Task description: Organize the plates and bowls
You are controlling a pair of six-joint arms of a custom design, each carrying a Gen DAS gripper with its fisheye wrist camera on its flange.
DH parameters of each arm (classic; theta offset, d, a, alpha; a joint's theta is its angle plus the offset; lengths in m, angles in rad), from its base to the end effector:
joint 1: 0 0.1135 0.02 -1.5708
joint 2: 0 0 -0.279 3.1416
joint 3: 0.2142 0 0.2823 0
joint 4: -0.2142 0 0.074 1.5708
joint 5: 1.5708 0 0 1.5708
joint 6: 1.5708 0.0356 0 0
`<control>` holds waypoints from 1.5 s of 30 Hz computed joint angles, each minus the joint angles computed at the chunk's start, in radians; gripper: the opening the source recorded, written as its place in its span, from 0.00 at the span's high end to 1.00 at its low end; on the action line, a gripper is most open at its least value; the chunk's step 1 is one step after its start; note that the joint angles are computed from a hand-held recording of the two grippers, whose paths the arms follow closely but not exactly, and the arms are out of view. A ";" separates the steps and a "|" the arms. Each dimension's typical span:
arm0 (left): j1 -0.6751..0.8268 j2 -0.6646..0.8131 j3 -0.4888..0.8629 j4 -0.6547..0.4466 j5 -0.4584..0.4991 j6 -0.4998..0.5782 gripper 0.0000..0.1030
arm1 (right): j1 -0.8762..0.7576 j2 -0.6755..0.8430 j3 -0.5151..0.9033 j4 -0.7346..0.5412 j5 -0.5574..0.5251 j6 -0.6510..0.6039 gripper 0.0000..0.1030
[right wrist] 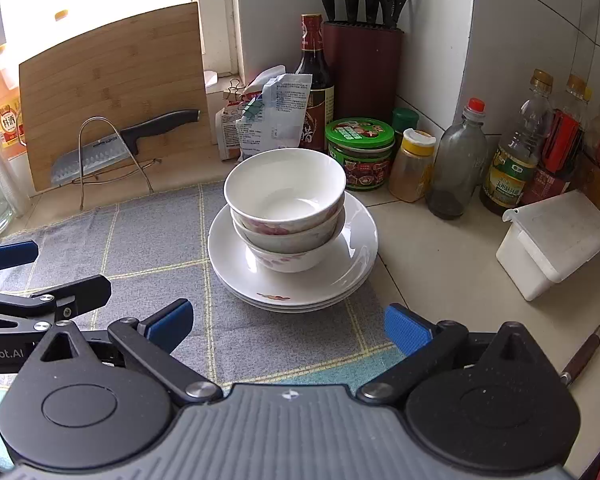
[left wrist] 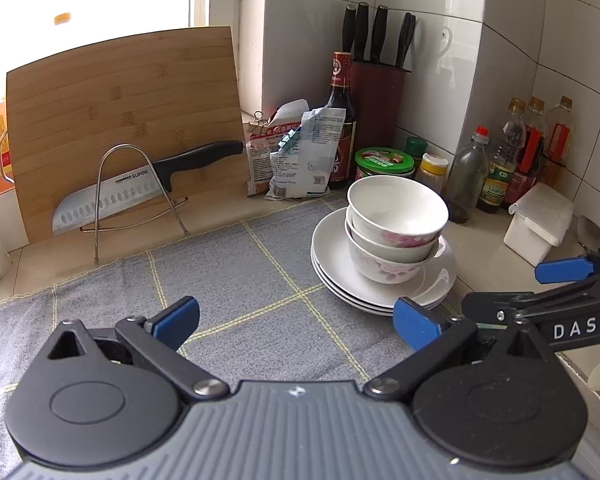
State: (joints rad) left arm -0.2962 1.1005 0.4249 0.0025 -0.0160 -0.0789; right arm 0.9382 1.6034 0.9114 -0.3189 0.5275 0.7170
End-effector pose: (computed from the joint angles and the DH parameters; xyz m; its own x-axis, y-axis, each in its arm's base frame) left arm 0.2221 -0.0672 0.1682 -0.6165 0.1057 -0.7802 0.2320 0.9713 -0.0517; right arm 0.2128 0.2599 0.1738 -0.7317 -0.0377 -0.6806 -0.0769 0.9967 0.0275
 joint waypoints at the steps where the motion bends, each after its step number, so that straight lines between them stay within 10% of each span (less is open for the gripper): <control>1: 0.001 -0.005 0.000 -0.004 -0.002 0.002 0.01 | 0.000 0.001 0.002 -0.001 -0.001 0.004 0.00; 45: -0.012 -0.032 0.037 -0.067 -0.021 0.020 0.01 | 0.018 0.004 0.047 -0.059 0.041 0.031 0.00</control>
State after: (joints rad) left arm -0.3080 1.0681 0.4616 -0.0645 -0.0370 -0.0587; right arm 0.9559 1.6070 0.9583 -0.3779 0.5681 0.7478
